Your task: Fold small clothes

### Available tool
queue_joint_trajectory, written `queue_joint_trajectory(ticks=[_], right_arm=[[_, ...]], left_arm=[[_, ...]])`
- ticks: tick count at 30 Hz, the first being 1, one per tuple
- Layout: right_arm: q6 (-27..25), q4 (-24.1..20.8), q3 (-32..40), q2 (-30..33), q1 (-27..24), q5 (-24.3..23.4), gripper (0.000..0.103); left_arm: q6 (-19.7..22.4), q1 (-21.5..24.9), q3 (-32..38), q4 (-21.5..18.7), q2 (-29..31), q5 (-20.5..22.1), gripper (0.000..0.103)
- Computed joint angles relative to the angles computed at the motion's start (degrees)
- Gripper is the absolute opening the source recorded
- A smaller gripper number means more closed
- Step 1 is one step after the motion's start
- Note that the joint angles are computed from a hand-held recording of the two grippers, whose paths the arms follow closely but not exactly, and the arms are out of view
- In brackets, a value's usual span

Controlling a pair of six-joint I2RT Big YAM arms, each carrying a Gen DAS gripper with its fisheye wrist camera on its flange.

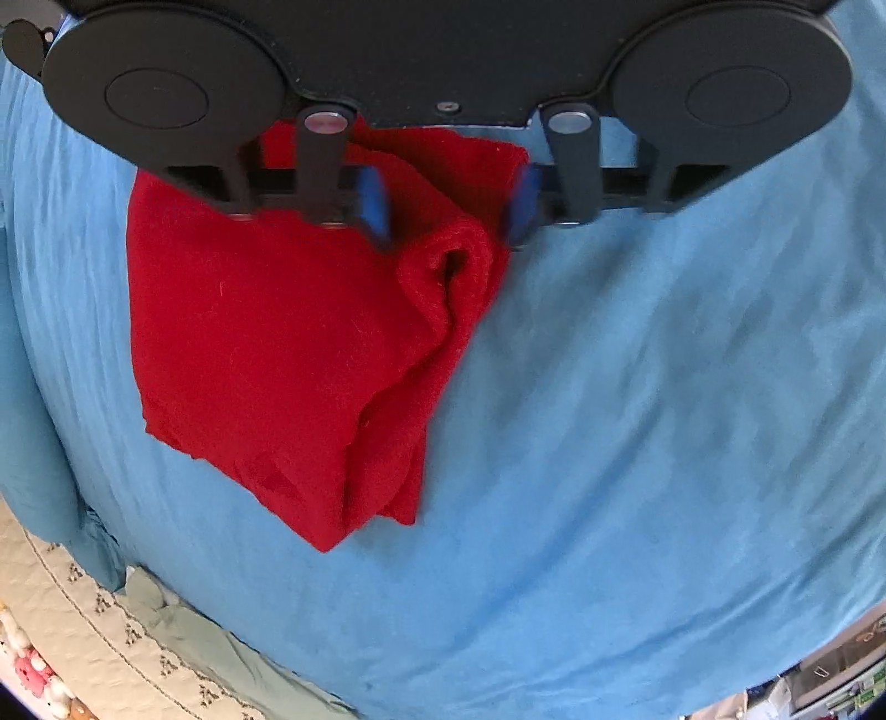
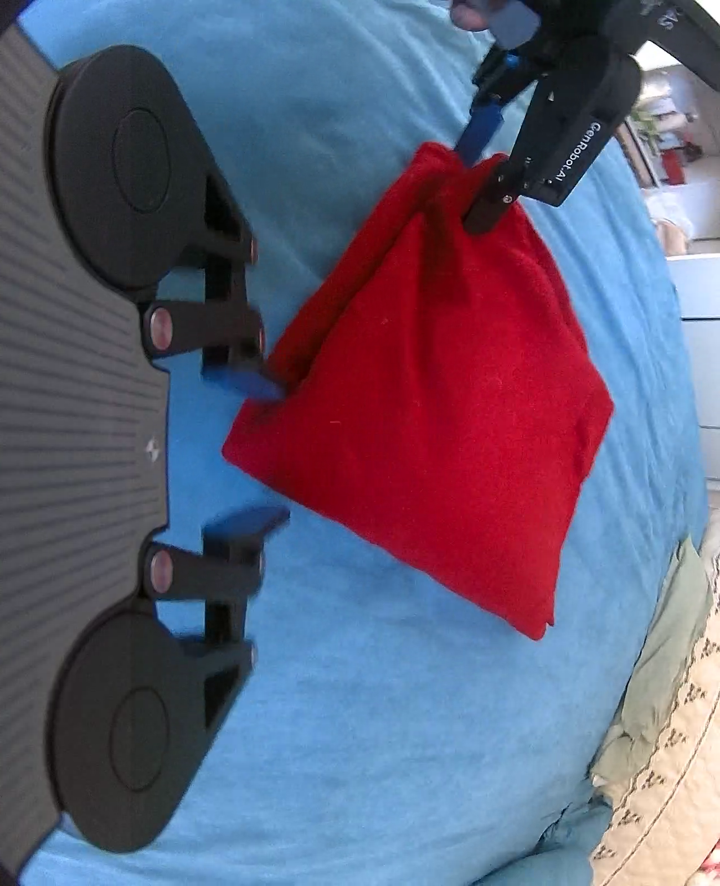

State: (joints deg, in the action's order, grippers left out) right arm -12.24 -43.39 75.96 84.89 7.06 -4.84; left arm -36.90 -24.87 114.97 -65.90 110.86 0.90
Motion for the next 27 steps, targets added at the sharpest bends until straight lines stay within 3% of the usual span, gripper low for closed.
queue_joint_trajectory(ticks=[1, 4, 10, 16, 18, 20, 21, 22, 23, 25, 27], right_arm=[[0.11, 0.49, -0.13, 0.04, -0.1, 0.05, 0.039], [1.2, 1.45, -0.45, -0.51, -0.31, -0.1, 0.025], [6.56, 1.38, -0.8, -2.66, -2.3, -3.49, 0.023], [9.95, -0.79, -0.76, -1.56, -4.51, -6.54, 0.023], [9.21, -1.71, -0.16, -0.45, -4.75, -7.75, 0.023], [9.59, -2.16, 0.43, 0.07, -5.26, -9.25, 0.028], [10.18, -2.57, 0.94, 0.21, -5.63, -10.27, 0.041], [10.77, -3.04, 1.5, 0.31, -5.96, -10.64, 0.064], [11.39, -2.92, 1.87, 0.13, -6.3, -10.83, 0.074], [12.9, -1.74, 2.62, -0.58, -7.06, -11.38, 0.095], [14.63, -3.62, 6.31, 0.72, -7.64, -11.87, 0.101]], left_arm=[[0.45, 0.02, 0.13, -0.12, 0.06, -0.15, 0.015], [0.58, -0.11, -0.98, 1.37, -1.12, -0.52, 0.013], [0.08, -0.6, -6.02, 4.96, -5.68, 0.44, 0.011], [-4.0, -0.49, -10.99, 6.71, -6.4, 2.57, 0.012], [-3.72, -0.5, -9.99, 5.86, -5.74, 2.14, 0.02], [-4.02, -0.12, -8.84, 5.19, -5.53, 2.43, 0.049], [-4.08, -0.14, -8.48, 5.02, -5.67, 2.11, 0.061], [-3.82, -0.39, -7.4, 4.18, -5.55, 0.29, 0.079], [-2.82, -0.63, -6.05, 3.21, -5.37, -2.06, 0.09], [0.5, -0.75, -2.89, 2.56, -4.39, -5.54, 0.099], [4.6, -0.27, 1.64, 1.88, -2.07, -5.86, 0.101]])
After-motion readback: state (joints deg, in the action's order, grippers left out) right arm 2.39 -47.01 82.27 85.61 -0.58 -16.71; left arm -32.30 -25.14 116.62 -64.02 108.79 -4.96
